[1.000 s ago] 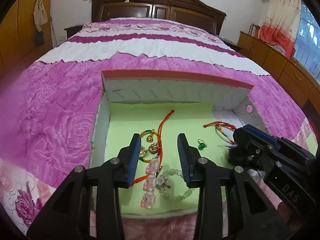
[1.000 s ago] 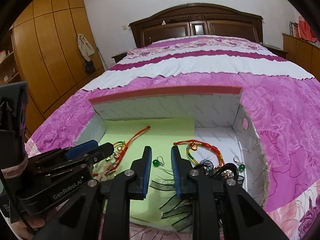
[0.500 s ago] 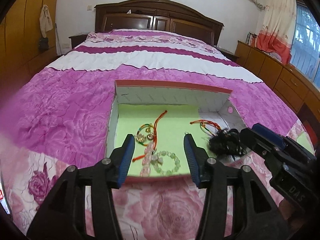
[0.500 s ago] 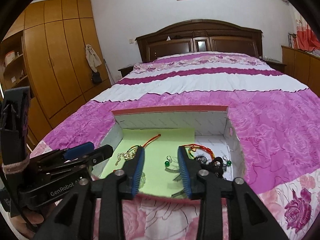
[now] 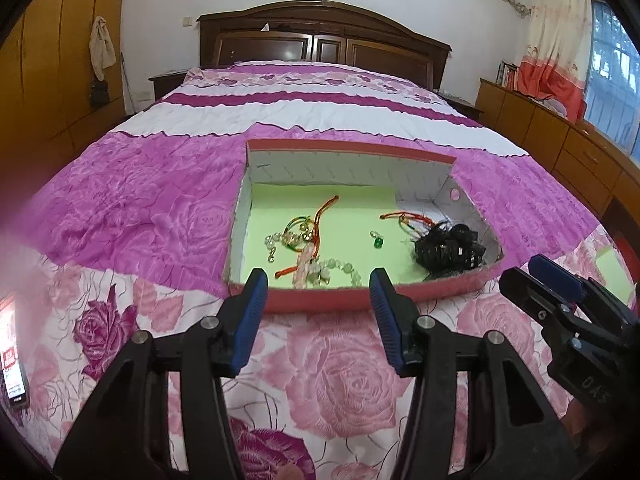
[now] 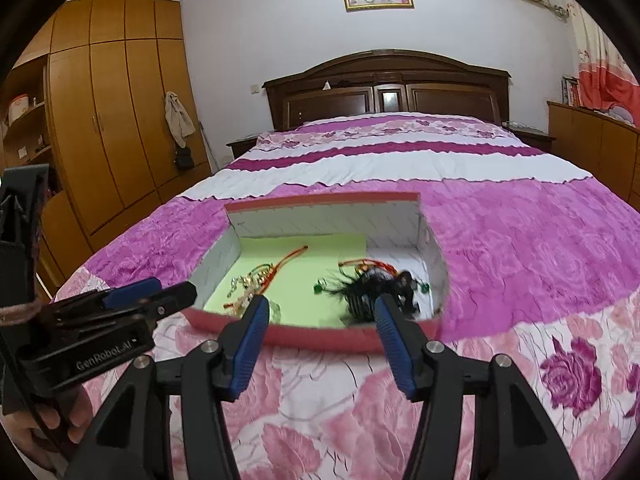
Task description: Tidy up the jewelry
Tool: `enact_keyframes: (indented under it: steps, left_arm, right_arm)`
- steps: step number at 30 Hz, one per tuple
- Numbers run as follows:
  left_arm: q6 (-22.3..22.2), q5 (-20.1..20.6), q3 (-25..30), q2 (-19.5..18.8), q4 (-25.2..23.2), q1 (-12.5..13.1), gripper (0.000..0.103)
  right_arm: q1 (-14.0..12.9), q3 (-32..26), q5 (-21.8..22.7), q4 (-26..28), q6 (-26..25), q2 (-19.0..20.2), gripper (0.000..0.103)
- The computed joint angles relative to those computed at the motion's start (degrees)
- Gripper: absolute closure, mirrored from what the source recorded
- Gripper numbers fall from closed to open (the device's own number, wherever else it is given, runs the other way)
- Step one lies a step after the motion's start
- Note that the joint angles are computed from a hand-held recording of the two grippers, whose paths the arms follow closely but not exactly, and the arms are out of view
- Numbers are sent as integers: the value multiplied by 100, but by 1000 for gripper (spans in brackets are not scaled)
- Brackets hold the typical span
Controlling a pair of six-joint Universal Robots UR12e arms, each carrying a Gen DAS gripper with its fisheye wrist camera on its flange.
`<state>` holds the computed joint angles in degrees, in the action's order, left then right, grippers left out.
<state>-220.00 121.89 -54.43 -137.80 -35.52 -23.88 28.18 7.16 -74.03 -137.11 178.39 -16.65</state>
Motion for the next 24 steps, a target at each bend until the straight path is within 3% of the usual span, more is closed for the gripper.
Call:
enact_keyframes:
  steps: [5, 10, 24]
  left_arm:
    - [-85, 26, -95, 27, 48, -35, 55]
    - [-82, 80, -106, 14, -28, -70, 54]
    - [-124, 167, -123, -9, -159, -114, 54]
  right_arm:
    - [-9, 1117, -111, -523, -7, -518, 44]
    - [-4, 1611, -195, -762, -58, -732, 44]
    - [-12, 2112, -244, -885, -70, -935, 44]
